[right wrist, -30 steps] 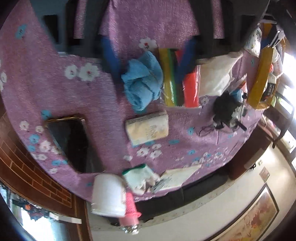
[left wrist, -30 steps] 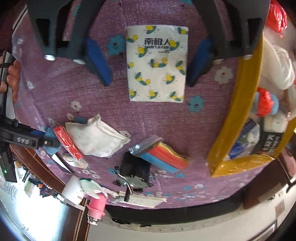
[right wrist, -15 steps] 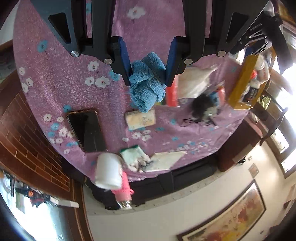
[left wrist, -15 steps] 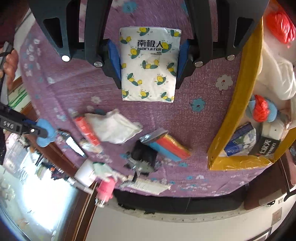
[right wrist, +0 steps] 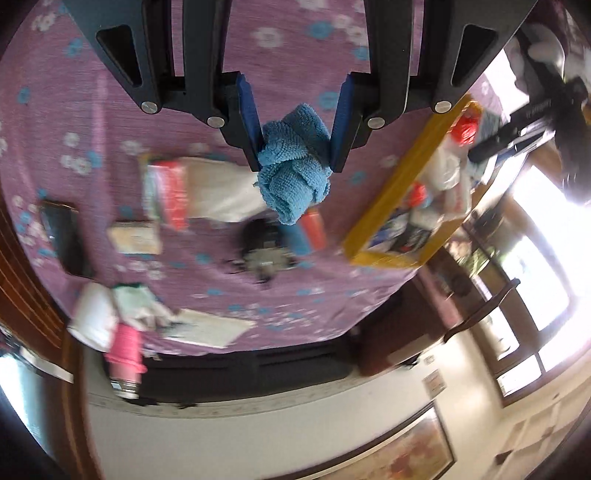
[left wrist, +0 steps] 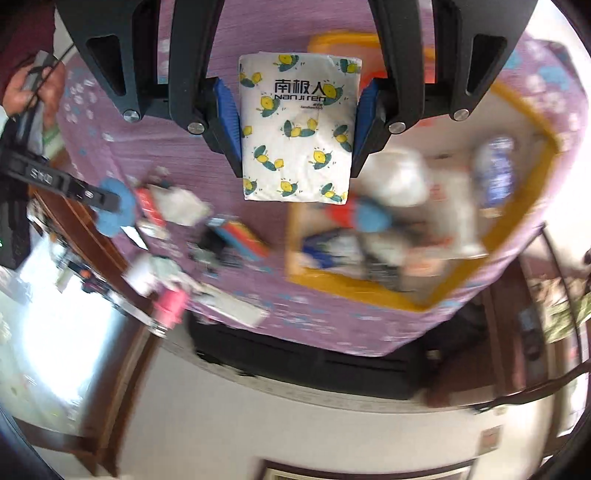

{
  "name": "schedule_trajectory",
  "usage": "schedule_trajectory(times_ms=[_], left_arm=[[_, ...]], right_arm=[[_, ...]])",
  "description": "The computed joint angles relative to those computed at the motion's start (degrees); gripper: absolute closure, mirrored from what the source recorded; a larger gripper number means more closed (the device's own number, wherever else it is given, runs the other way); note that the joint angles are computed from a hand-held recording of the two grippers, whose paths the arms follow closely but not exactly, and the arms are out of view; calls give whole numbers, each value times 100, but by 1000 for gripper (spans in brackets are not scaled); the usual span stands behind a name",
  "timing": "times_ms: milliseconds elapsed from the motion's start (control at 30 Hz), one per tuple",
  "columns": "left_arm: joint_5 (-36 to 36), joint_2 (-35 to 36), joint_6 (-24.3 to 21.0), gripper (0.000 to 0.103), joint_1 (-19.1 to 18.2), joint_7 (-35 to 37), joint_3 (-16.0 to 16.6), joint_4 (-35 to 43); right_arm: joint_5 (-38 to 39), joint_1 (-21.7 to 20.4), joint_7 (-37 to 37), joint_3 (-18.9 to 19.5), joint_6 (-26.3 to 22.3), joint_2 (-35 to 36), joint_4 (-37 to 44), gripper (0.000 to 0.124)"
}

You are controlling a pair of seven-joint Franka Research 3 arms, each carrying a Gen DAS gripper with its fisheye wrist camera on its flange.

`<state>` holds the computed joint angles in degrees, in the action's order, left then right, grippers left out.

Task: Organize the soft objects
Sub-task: 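Carry both items into the yellow box tray and open both tools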

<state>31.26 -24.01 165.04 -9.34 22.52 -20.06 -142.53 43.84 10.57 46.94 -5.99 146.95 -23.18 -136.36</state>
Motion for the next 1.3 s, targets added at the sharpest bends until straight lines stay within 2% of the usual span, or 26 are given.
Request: schedule_trajectory(times_ms=[200, 367, 467, 533, 700, 867, 1000, 1133, 1300], left_arm=[[-494, -500, -346, 51, -56, 230, 514, -594], [-736, -493, -431, 51, 38, 402, 596, -737], [-809, -437, -531, 44, 99, 444, 592, -742], [-787, -455, -515, 30, 161, 465, 586, -785], [-795, -751, 1, 27, 249, 420, 607, -1123], [-902, -1060, 347, 27, 297, 373, 593, -1428], [-1071, -1338, 497, 26, 232, 449, 712, -1692], [-1223, -1513, 517, 26, 203, 621, 827, -1819], [-1373, -1568, 543, 25, 198, 837, 935, -1884]], right_arm=[[45, 301, 55, 268, -45, 195, 131, 85], [52, 484, 204, 436, -109, 449, 325, 84], [-22, 580, 291, 559, -106, 528, 395, 84], [-105, 642, 331, 627, -91, 599, 458, 84], [-387, 778, 542, 805, -108, 951, 819, 84], [-513, 945, 769, 998, -266, 1691, 1651, 84], [-707, 1029, 1098, 1183, -621, 2567, 2720, 84], [-1502, 1214, 1744, 1331, -581, 3528, 3857, 84], [-2619, 1563, 2633, 1256, -746, 4656, 5259, 82]])
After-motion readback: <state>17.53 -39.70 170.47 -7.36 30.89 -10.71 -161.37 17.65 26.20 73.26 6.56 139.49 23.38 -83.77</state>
